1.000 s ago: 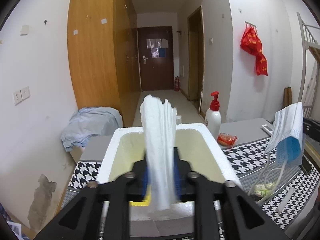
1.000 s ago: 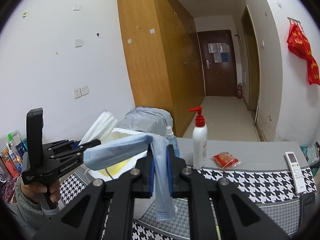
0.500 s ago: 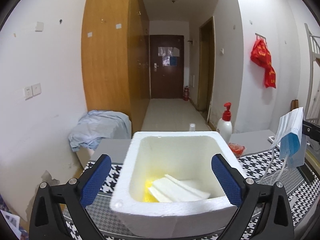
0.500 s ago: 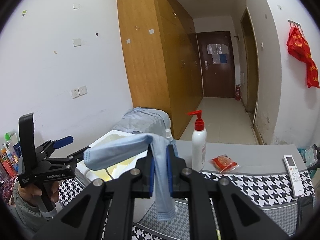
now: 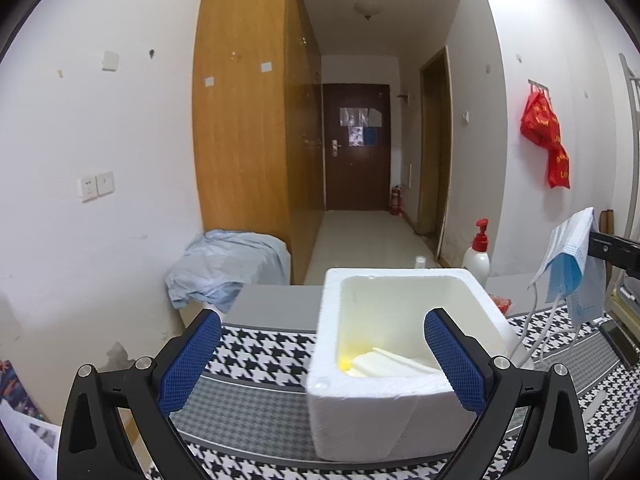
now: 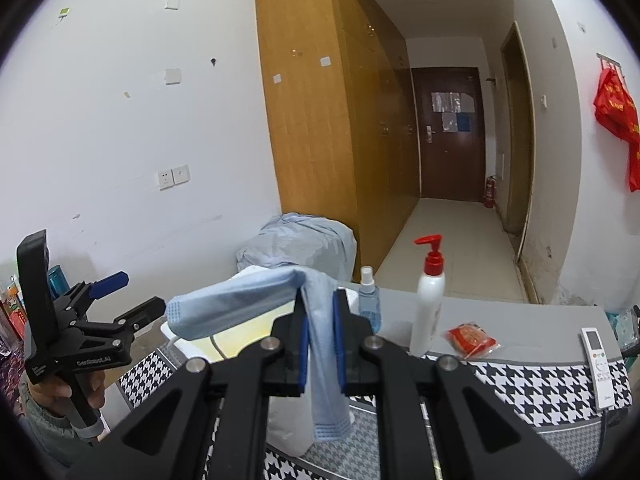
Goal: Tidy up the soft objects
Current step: 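Move the right tool over the box and open it releasing the blue mask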
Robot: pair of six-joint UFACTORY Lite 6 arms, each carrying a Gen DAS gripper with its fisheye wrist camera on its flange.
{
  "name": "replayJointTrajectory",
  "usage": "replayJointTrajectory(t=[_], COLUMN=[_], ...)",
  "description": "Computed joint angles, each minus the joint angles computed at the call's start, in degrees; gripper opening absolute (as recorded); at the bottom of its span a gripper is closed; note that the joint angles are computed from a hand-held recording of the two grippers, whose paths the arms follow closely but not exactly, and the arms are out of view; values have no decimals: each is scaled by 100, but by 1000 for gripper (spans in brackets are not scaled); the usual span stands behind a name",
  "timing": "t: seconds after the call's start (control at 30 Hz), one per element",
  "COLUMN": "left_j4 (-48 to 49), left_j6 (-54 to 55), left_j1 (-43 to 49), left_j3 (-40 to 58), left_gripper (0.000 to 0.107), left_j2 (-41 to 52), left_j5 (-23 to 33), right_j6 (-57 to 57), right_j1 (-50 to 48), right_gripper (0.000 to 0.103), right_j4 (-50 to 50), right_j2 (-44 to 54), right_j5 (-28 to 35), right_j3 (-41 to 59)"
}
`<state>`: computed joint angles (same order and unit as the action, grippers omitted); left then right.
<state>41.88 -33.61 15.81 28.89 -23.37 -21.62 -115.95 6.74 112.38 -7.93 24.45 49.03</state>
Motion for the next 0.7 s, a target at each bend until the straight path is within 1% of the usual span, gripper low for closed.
replayJointTrajectory(t=[0.1, 0.27, 0.37, 0.47, 0.57, 0.7], left_j4=[559, 1070, 1219, 1621, 1688, 2044], left_j6=[-472, -855, -896, -1190, -1189, -1425], left_j1=[339, 682, 856, 1220, 1449, 1808], left_j3=[-110, -218, -264, -333, -398, -467], left_gripper=[102, 102, 102, 102, 102, 102], left_j2=[-103, -204, -203, -227, -251, -282], left_j5=[-184, -348, -464, -716, -787, -994], right_j6=[49, 41, 83, 232, 257, 289], right_j1=[188, 463, 568, 672, 798, 991], right_gripper=[14, 14, 14, 14, 14, 14], right_j4=[2, 55, 23, -89, -108, -133], right_j2=[128, 245, 385, 532, 640, 882], right_j5=[-148, -299, -391, -442, -502, -590], right_j3=[153, 330, 470, 641, 772, 1045])
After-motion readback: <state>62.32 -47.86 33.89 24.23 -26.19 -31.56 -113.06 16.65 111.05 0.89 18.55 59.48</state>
